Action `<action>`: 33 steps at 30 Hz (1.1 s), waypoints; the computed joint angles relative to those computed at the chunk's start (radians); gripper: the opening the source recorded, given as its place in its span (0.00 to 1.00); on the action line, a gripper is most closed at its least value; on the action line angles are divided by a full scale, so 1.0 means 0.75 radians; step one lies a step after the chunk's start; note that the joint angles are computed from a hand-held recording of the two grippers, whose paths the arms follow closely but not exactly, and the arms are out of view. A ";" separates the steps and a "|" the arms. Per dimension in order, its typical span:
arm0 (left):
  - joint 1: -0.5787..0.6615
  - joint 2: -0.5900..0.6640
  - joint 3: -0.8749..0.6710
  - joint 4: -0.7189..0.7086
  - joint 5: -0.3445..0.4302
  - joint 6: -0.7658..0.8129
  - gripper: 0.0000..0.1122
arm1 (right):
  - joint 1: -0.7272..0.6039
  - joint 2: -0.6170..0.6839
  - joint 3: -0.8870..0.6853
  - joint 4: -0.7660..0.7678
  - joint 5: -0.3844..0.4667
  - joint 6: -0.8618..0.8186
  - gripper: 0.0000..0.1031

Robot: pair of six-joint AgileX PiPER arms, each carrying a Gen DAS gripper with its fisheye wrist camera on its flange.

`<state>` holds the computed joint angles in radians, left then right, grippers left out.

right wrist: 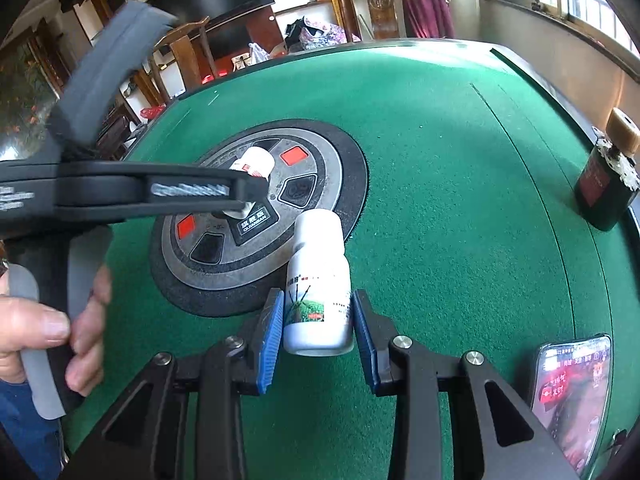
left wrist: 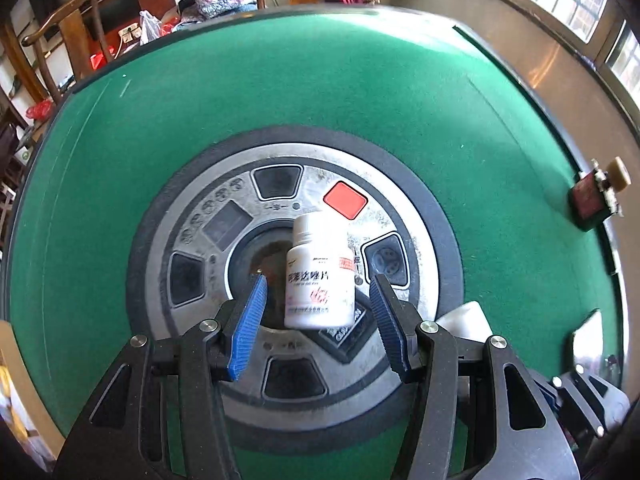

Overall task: Organize objects
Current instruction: 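Grasp a white pill bottle with the left gripper while the right grasps a green-label bottle, then carry both bottles over to the cardboard tray with both grippers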

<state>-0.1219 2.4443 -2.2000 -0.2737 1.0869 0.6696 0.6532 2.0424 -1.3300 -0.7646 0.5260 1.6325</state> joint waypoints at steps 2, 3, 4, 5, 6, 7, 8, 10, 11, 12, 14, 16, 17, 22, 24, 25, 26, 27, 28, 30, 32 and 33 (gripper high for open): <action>0.002 0.004 0.026 -0.028 -0.036 0.026 0.32 | 0.003 0.004 -0.002 -0.014 0.003 0.015 0.34; 0.007 0.007 0.031 -0.035 -0.043 0.031 0.31 | 0.003 0.008 -0.002 -0.027 0.000 0.022 0.34; 0.022 0.002 0.047 -0.060 -0.052 0.047 0.31 | 0.004 0.014 -0.005 -0.034 0.002 0.023 0.34; 0.034 -0.012 0.076 -0.076 -0.068 0.057 0.30 | 0.003 0.021 -0.010 -0.038 0.006 0.021 0.34; 0.046 -0.029 0.111 -0.083 -0.087 0.068 0.30 | 0.002 0.026 -0.009 -0.046 0.003 0.028 0.34; 0.066 -0.053 0.158 -0.100 -0.104 0.089 0.30 | -0.001 0.029 -0.010 -0.041 -0.005 0.018 0.33; 0.086 -0.081 0.214 -0.128 -0.126 0.123 0.30 | -0.004 0.028 -0.011 -0.035 -0.005 0.003 0.33; 0.126 -0.157 0.359 -0.162 -0.182 0.201 0.30 | 0.006 0.035 -0.038 0.014 0.029 -0.078 0.33; 0.143 -0.182 0.406 -0.174 -0.195 0.228 0.30 | 0.014 0.039 -0.053 0.036 0.040 -0.112 0.33; 0.171 -0.216 0.471 -0.198 -0.210 0.276 0.30 | 0.022 0.048 -0.076 0.068 0.045 -0.164 0.33; 0.234 -0.285 0.605 -0.238 -0.245 0.372 0.30 | 0.037 0.071 -0.118 0.121 0.038 -0.260 0.33; 0.295 -0.319 0.681 -0.278 -0.258 0.454 0.30 | 0.057 0.102 -0.168 0.183 0.035 -0.351 0.33; 0.337 -0.352 0.747 -0.308 -0.273 0.517 0.30 | 0.072 0.117 -0.197 0.197 0.050 -0.388 0.33; 0.471 -0.419 0.904 -0.434 -0.314 0.706 0.30 | 0.129 0.186 -0.320 0.231 0.132 -0.504 0.33; 0.482 -0.430 0.926 -0.459 -0.324 0.743 0.30 | 0.146 0.205 -0.349 0.199 0.177 -0.486 0.33; 0.482 -0.431 0.931 -0.468 -0.329 0.754 0.30 | 0.150 0.208 -0.354 0.191 0.182 -0.484 0.33; 0.471 -0.430 0.929 -0.470 -0.339 0.754 0.30 | 0.150 0.211 -0.354 0.187 0.179 -0.474 0.33; 0.467 -0.428 0.929 -0.476 -0.342 0.759 0.30 | 0.150 0.213 -0.350 0.165 0.174 -0.442 0.34; 0.471 -0.432 0.945 -0.491 -0.347 0.781 0.30 | 0.146 0.223 -0.366 0.169 0.182 -0.449 0.34; 0.465 -0.434 0.961 -0.512 -0.373 0.810 0.30 | 0.141 0.233 -0.374 0.152 0.175 -0.426 0.34; 0.468 -0.430 0.961 -0.530 -0.385 0.829 0.30 | 0.136 0.238 -0.370 0.120 0.163 -0.385 0.34; 0.467 -0.430 0.963 -0.539 -0.392 0.840 0.30 | 0.134 0.237 -0.367 0.105 0.158 -0.369 0.34</action>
